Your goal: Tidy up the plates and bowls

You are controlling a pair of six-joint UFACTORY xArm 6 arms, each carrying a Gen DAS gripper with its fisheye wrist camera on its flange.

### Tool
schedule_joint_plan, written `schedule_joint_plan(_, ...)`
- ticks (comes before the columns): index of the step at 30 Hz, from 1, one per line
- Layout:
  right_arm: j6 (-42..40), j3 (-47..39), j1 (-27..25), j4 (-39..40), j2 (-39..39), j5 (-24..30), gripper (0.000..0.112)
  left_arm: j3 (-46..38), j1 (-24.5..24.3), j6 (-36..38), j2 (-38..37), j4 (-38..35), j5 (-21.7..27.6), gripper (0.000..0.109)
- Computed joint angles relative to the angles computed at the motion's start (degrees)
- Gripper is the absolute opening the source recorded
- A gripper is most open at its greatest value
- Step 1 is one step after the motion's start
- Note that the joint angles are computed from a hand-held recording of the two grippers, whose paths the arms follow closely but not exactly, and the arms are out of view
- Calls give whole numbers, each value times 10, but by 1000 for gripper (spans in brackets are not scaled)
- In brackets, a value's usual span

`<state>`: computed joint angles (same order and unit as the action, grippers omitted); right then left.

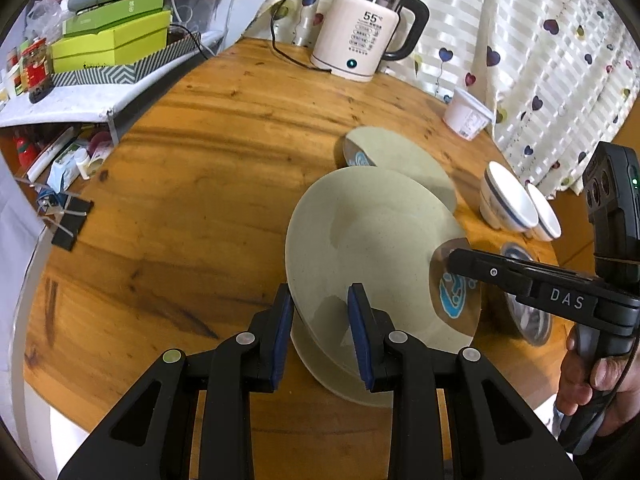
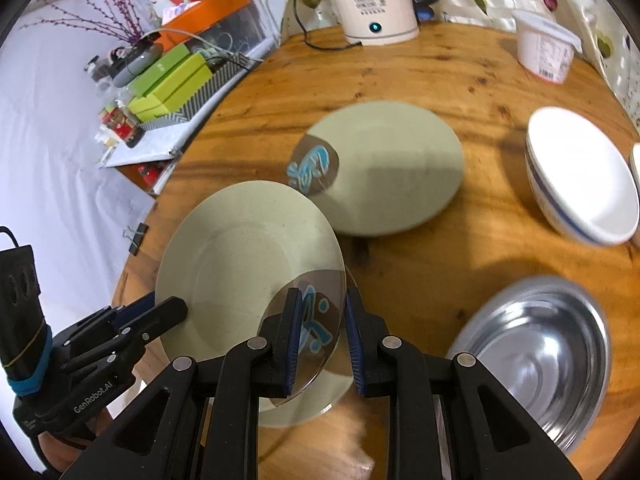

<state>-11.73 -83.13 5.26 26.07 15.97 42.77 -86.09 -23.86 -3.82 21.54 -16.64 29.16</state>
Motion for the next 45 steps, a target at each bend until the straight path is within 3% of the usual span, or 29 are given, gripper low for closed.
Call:
schedule_joint_plan(16,7,41,-2,4,-16,-9,22,19,-9,-23,-5,26,6,29)
schedule_joint_plan(45,28,67,18,-78,-24,-68,23,15,-16,-80,-1,114,6,35)
